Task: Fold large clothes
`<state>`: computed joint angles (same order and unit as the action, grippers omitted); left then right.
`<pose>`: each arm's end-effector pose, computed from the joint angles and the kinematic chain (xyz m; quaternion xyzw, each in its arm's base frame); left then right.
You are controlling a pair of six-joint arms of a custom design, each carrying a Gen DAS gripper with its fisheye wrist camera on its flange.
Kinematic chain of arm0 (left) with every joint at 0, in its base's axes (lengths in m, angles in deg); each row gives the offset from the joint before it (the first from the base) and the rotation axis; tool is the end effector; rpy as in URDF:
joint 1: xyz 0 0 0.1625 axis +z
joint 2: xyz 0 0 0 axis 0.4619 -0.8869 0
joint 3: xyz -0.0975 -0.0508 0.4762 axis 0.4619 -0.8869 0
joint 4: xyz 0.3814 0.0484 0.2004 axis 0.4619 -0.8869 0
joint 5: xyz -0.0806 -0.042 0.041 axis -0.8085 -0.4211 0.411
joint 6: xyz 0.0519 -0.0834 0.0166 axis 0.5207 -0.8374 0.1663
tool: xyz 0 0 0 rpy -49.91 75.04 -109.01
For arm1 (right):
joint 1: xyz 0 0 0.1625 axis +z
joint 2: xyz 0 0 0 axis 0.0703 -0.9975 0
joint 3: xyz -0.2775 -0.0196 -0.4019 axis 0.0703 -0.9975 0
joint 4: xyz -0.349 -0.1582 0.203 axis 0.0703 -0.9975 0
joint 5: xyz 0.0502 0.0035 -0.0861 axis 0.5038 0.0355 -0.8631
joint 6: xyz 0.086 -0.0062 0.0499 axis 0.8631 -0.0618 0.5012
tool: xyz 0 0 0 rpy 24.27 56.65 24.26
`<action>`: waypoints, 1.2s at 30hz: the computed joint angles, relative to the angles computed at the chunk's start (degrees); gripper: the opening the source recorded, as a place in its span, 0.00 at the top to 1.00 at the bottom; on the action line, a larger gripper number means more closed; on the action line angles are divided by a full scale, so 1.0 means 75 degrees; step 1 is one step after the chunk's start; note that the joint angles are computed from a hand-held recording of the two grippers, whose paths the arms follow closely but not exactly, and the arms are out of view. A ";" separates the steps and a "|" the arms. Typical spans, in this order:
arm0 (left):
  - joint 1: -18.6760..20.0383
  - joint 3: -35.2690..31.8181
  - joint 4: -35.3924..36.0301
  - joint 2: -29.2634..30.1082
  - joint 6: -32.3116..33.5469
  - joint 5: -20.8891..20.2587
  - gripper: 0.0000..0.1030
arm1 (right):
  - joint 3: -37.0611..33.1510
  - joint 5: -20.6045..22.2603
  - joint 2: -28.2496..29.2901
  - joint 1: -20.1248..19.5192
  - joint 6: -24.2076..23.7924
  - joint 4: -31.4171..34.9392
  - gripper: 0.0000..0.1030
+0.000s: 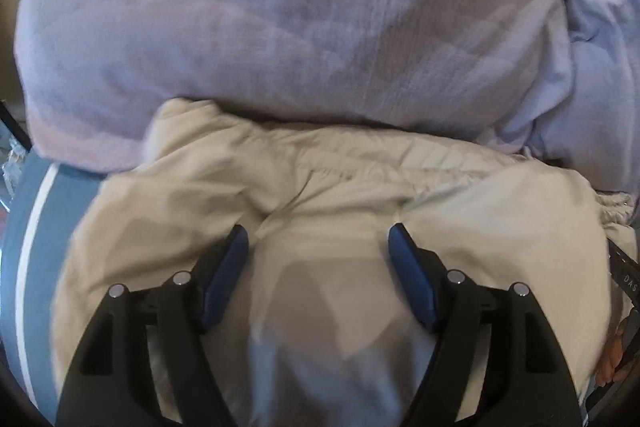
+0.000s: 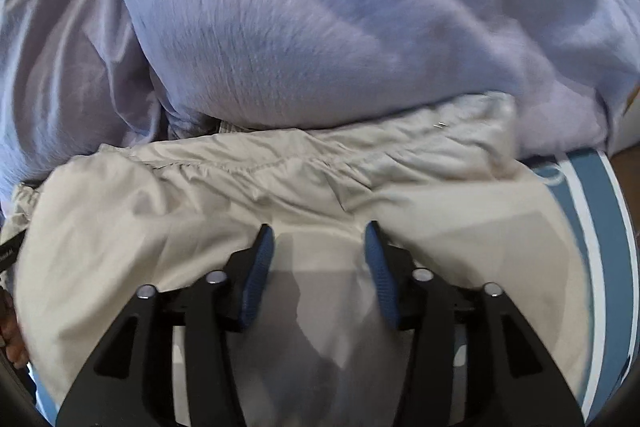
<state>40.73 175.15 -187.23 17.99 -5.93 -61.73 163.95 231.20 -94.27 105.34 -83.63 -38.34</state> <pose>-0.0689 -0.7007 0.2621 0.1812 0.9150 -0.1909 0.3059 0.2556 -0.5803 0.1099 -0.1045 -0.8490 0.3517 0.3802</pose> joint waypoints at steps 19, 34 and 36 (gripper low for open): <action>0.0338 0.1743 0.0357 -0.2470 -0.0915 -0.0108 0.28 | 0.2927 -0.0113 -0.1740 0.0208 0.4084 0.0080 0.27; 0.1056 0.1421 0.1392 -0.2637 -0.2851 -0.1109 0.27 | 0.4104 -0.2331 -0.2676 -0.0572 0.4153 -0.1454 0.23; 0.1171 0.1329 0.1418 -0.2570 -0.3046 -0.1358 0.26 | 0.4091 -0.2472 -0.2652 -0.0632 0.4111 -0.1513 0.23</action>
